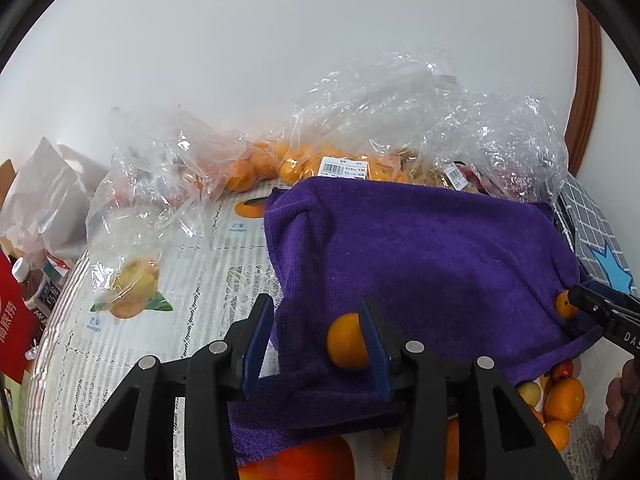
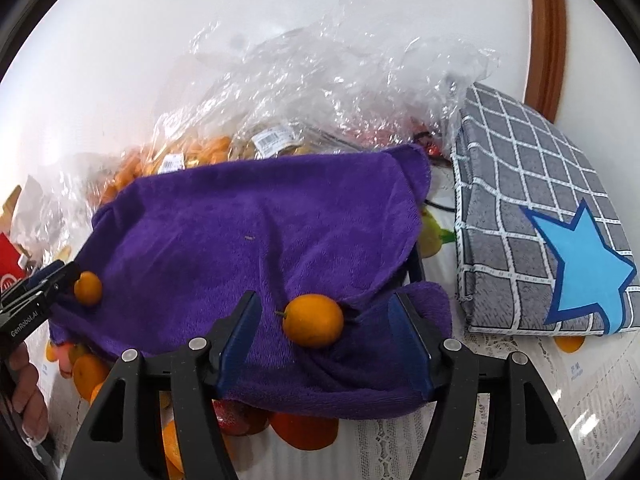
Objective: Organize fruits
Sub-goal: 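Open the right tool onto the towel while the left tool releases its orange, then withdraw both open tools from the towel toward the loose fruit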
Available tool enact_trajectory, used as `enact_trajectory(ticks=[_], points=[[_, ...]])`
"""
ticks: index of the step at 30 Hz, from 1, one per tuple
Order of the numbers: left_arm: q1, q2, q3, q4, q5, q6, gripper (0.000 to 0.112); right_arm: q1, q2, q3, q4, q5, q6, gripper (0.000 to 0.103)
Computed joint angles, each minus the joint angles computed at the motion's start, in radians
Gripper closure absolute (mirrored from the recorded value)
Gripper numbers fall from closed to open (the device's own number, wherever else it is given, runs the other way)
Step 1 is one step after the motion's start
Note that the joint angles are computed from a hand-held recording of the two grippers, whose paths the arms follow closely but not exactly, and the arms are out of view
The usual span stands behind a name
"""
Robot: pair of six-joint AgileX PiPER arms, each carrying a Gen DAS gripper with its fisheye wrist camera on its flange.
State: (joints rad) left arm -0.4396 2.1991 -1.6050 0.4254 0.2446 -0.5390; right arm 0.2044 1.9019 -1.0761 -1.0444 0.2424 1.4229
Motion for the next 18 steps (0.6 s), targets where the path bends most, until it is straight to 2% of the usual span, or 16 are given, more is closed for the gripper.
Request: enact_trajectory(ticks=[2, 5, 8, 13, 18], points=[[0.008, -0.006, 0.01, -0.018, -0.014, 0.007, 0.069, 0.009, -0.011, 0.013, -0.108, 0.011, 0.106, 0.038], [0.016, -0.012, 0.019, -0.046, -0.027, 0.016, 0.068, 0.021, -0.026, 0.022, -0.165, 0.031, 0.148, 0.038], [0.022, -0.013, 0.022, -0.069, -0.033, 0.023, 0.068, 0.028, -0.034, 0.023, -0.149, 0.035, 0.119, 0.038], [0.021, -0.018, 0.031, 0.003, -0.042, -0.06, 0.068, 0.035, -0.036, 0.019, -0.091, 0.031, 0.041, 0.038], [0.02, -0.025, 0.046, 0.037, -0.06, -0.099, 0.068, 0.045, -0.055, 0.039, -0.143, 0.022, 0.08, 0.038]])
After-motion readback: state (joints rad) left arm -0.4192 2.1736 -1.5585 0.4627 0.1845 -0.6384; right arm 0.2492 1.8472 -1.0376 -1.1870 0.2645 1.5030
